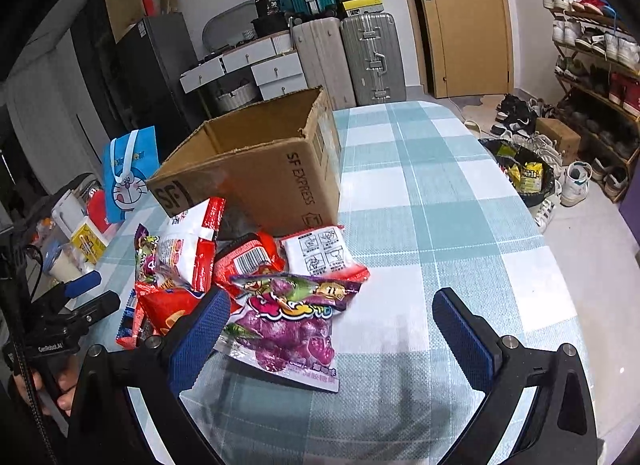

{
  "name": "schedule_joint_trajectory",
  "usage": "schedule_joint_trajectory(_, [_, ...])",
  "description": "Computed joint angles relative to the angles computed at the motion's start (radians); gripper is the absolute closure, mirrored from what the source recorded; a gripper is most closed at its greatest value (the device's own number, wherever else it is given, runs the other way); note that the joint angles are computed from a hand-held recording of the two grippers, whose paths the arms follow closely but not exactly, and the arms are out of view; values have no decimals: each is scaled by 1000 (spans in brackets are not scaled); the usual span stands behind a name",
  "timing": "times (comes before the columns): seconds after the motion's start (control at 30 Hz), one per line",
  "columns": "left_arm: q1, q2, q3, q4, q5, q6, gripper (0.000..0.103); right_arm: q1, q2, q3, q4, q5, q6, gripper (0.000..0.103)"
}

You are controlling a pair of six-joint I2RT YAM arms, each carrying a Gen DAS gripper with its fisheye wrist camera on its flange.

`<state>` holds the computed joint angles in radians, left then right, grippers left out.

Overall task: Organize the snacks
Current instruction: 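Move both open grippers back down to the snack pile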

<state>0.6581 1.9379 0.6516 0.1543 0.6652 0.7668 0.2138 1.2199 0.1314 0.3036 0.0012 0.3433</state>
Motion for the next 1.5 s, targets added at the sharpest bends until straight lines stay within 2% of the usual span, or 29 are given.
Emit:
schedule_joint_trajectory(0.23, [-33,44,1,37,-65,5,1,-2,50,7,31,-21,0,0])
schedule_joint_trajectory(0.63, [-104,97,60,-55,-92,13,1,26,202,54,78,-41,-4,0])
schedule_joint_trajectory(0.8, [-136,99,48,-5,-123,-9,1,20,220,52,92,-58,-14,0])
schedule_joint_trajectory(1.03, [-128,140,88,-26,-143,-17,1,44,227,62,74,-64,-27,0])
schedule_joint_trajectory(1.13, [-111,153,104,-37,-136,-10,1,14,237,59,92,-114,-20,0])
schedule_joint_trajectory(1.23, [-104,158,112,-38,-138,4,1,-46,262,46,146,-219,-1,0])
schedule_joint_trajectory(1.3, [-98,160,119,-51,-128,4,1,-58,272,49,150,-226,20,0])
schedule_joint_trajectory(1.4, [-95,166,125,-69,-108,14,10,-66,289,53,162,-226,39,0])
schedule_joint_trajectory(1.5, [-98,169,126,-95,-98,29,19,-106,346,73,187,-289,64,0])
